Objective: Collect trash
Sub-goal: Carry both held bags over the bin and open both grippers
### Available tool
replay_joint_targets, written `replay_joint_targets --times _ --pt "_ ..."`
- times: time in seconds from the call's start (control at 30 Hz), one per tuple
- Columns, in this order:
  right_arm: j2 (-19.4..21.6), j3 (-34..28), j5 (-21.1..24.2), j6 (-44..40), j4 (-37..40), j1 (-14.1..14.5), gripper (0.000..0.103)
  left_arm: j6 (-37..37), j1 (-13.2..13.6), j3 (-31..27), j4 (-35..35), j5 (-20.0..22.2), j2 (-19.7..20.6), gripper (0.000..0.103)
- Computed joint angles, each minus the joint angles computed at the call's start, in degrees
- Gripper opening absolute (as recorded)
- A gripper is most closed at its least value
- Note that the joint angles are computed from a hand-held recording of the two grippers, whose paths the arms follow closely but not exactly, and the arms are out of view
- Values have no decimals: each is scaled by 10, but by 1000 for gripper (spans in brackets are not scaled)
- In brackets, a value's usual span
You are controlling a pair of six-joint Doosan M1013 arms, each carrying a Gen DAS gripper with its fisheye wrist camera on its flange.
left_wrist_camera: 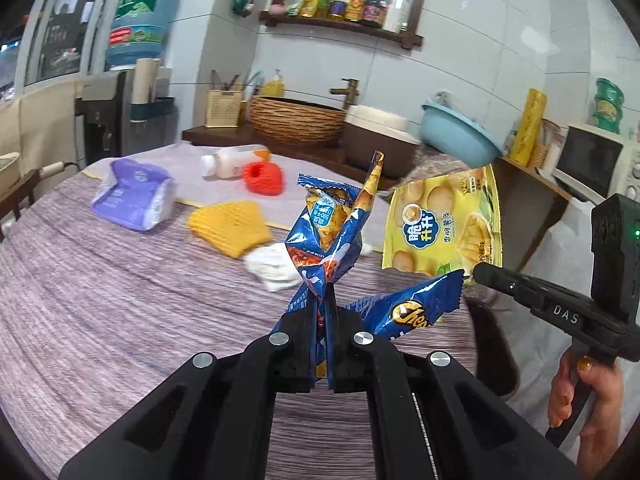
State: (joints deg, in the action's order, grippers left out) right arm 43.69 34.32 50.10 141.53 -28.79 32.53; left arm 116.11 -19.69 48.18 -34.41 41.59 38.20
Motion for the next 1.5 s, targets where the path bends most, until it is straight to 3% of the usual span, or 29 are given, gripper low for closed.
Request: replay_joint_targets --times 0.13,0.33,0.47,0.63,0.8,1.0,1.4,1.5 --pt "-53 91 3 96 -78 6 4 42 -14 -8 -47 25 4 4" --pt "-127 221 56 240 -168 9 4 93 -38 -32 -107 84 21 4" --pt "-161 288 99 297 -182 3 4 112 -57 -45 -125 121 32 4" --pt "-184 361 106 345 -145 -17 4 128 -80 -58 -129 161 47 4" --pt "-175 390 102 350 -99 -34 4 116 -97 -74 -107 189 62 4" --pt "-176 427 61 370 -61 -53 4 93 -108 -102 -82 221 84 4" --pt "-168 432 65 382 -45 -54 6 68 -123 -139 -50 254 112 4" --pt "-169 434 76 385 -50 -50 31 57 -129 -161 -35 264 126 4"
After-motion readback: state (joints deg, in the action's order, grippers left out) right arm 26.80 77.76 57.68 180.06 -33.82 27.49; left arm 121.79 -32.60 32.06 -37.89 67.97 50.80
